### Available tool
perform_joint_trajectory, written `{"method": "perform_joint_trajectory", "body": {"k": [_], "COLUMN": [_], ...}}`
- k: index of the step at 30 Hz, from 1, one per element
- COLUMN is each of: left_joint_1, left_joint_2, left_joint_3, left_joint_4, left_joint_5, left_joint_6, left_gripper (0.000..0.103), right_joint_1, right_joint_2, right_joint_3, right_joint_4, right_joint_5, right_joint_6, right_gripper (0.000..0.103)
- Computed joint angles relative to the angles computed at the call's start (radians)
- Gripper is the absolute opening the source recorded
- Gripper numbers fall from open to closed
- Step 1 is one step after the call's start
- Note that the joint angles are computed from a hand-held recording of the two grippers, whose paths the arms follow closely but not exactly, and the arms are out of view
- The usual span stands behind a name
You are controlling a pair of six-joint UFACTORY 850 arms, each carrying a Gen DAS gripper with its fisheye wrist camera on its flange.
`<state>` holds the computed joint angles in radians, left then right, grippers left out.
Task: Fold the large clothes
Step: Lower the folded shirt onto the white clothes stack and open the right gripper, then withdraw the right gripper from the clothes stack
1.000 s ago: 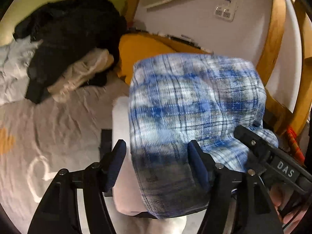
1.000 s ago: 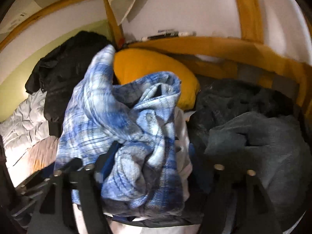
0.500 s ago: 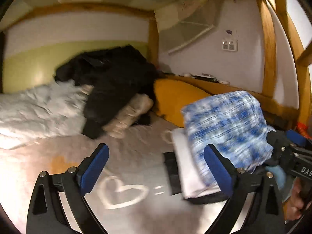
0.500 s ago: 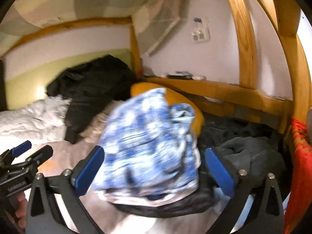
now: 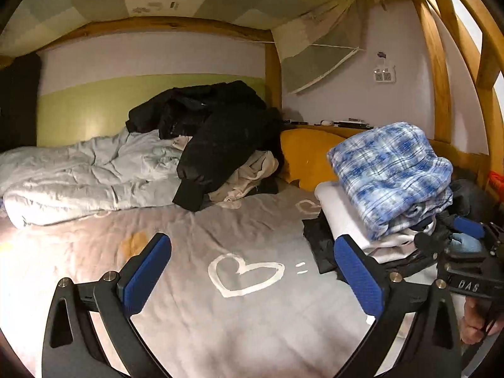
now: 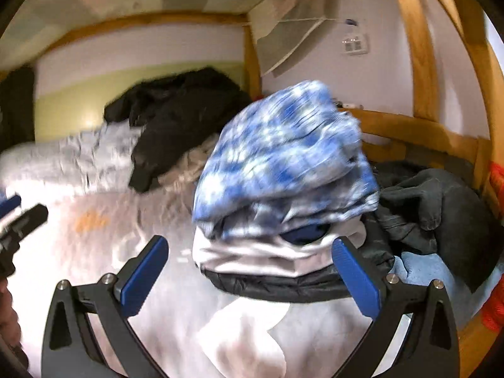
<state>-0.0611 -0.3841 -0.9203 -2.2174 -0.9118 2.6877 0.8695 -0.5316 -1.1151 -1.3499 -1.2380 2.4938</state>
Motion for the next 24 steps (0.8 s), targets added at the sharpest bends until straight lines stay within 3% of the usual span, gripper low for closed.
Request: {"method": "perform_joint_trajectory", "body": {"k": [7, 10, 11, 13, 17, 19, 22, 24], "left_joint_1": [0.001, -0.002, -0.002, 0.008, 0.028, 0.034, 0.017, 0.008], "left_joint_2": [-0.115, -0.171, -0.179, -0.188, -0.207, -0.212, -0.203, -0.197], "left_joint_3": [-0.02, -0.027, -0.037, -0.055, -0.079, -0.082, -0.067, -0.056], "left_joint_4": [-0.09, -0.146, -0.135, -0.102, -0.051, -0.044, -0.088, -0.122], "left_joint_5": [-0.074, -0.094, -0.075, -0.084, -0.098, -0.108, -0.09, -0.087], "left_joint_6": [0.137, 0.201, 0.184, 0.122, 0.04, 0.024, 0.084, 0.122], "left_gripper": [0.103, 0.103, 0.103, 0.103, 0.103, 0.103, 0.103, 0.103], "right_joint_1": [0.0, -0.022, -0.031, -0.043, -0.052, -0.053, -0.042, -0.064], "right_joint_2": [-0.04, -0.096, -0.097, -0.072, -0.103, -0.118, -0.162, -0.16], "right_joint_3": [-0.038, -0.126, -0.124, -0.091, -0.092, -0.079, -0.027, -0.007], "right_joint_4": [0.009, 0.191, 0.211, 0.173, 0.031, -0.095, -0.262, -0.23], "right_joint_5": [0.027, -0.001, 0.031, 0.132, 0.15, 0.132, -0.024, 0.046], "right_joint_6": [-0.06, -0.189, -0.187, -0.147, -0.15, -0.172, -0.067, 0.029], "right_gripper": [0.103, 0.103, 0.103, 0.103, 0.103, 0.103, 0.103, 0.103]}}
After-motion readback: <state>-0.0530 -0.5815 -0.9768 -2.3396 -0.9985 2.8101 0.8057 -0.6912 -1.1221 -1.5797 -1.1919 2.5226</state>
